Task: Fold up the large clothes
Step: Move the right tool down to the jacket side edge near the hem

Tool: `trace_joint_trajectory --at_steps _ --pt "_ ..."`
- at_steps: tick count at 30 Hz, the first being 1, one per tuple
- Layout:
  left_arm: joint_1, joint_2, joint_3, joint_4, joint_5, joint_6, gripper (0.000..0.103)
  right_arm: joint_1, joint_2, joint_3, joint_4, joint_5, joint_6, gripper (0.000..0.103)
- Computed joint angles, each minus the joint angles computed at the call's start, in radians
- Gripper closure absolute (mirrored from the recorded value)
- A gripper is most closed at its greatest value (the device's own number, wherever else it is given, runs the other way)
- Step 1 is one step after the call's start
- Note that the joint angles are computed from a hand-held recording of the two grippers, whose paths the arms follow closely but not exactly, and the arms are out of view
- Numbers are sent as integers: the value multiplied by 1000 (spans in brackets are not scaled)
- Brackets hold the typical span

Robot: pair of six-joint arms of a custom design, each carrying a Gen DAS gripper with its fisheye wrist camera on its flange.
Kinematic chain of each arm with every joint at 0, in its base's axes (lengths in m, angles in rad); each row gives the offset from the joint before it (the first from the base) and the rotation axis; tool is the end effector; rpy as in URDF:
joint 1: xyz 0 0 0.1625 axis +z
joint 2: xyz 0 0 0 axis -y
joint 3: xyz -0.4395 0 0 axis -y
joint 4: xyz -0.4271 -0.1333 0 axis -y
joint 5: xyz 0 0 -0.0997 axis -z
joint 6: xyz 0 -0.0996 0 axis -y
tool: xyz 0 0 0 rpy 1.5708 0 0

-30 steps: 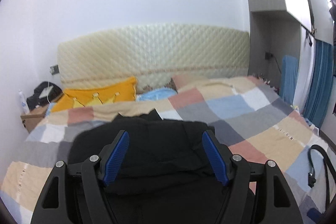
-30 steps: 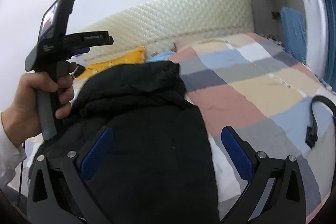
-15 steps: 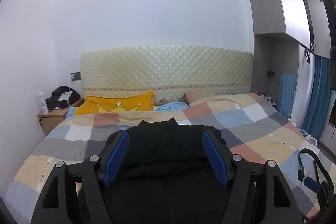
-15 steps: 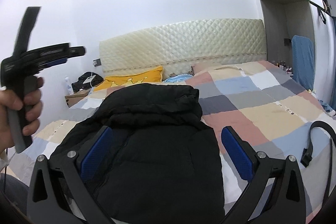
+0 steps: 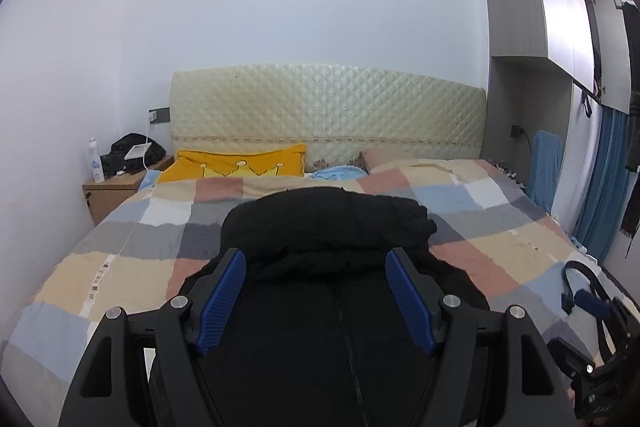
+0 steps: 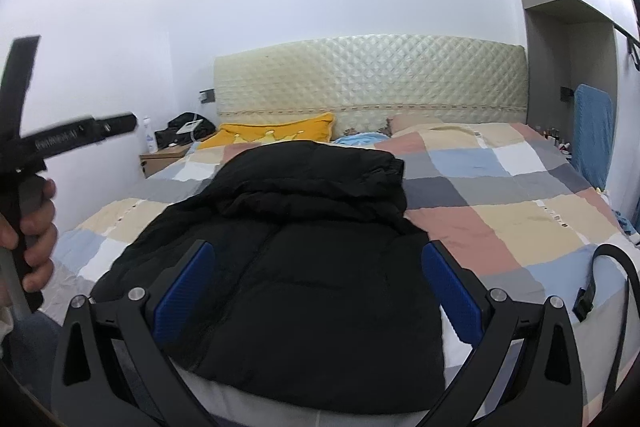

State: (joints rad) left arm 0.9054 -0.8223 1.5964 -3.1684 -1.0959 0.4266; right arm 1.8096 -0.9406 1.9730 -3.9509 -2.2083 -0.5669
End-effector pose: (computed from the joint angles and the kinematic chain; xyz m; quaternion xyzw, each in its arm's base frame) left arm -0.3145 -0.6904 0.1989 0.3821 0.8101 -0.4119 0.1677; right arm 0.2087 -0.5442 0.2304 0.1110 -0.7593 0.5446 0.3384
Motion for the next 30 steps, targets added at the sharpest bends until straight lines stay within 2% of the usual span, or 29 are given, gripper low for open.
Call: trace_joint_trajectory --at_steps 6,14,16,19,21,23,25,28,30 --pt "30 -27 42 32 -18 -50 31 14 31 -12 23 -21 -37 0" --pt "64 -24 53 52 -3 -71 31 -2 32 -21 89 -49 7 0" --pt "70 -18 46 70 7 -75 31 -15 12 -19 146 -54 56 0" --pt "83 -12 29 129 4 -108 31 -37 -18 -35 240 -101 116 0" --pt "92 -9 16 180 -12 -133 31 -57 -44 -43 320 -136 184 0" --pt "98 0 0 219 -15 -147 31 -84 -82 -46 440 -171 302 0" --pt "102 11 -13 241 -5 -153 31 -117 -123 -38 531 -155 377 0" --pt "107 23 -29 279 4 -167 31 -155 -143 -49 648 -212 471 0" --pt "112 29 -41 317 -2 -186 31 -195 -178 -37 766 -147 588 0"
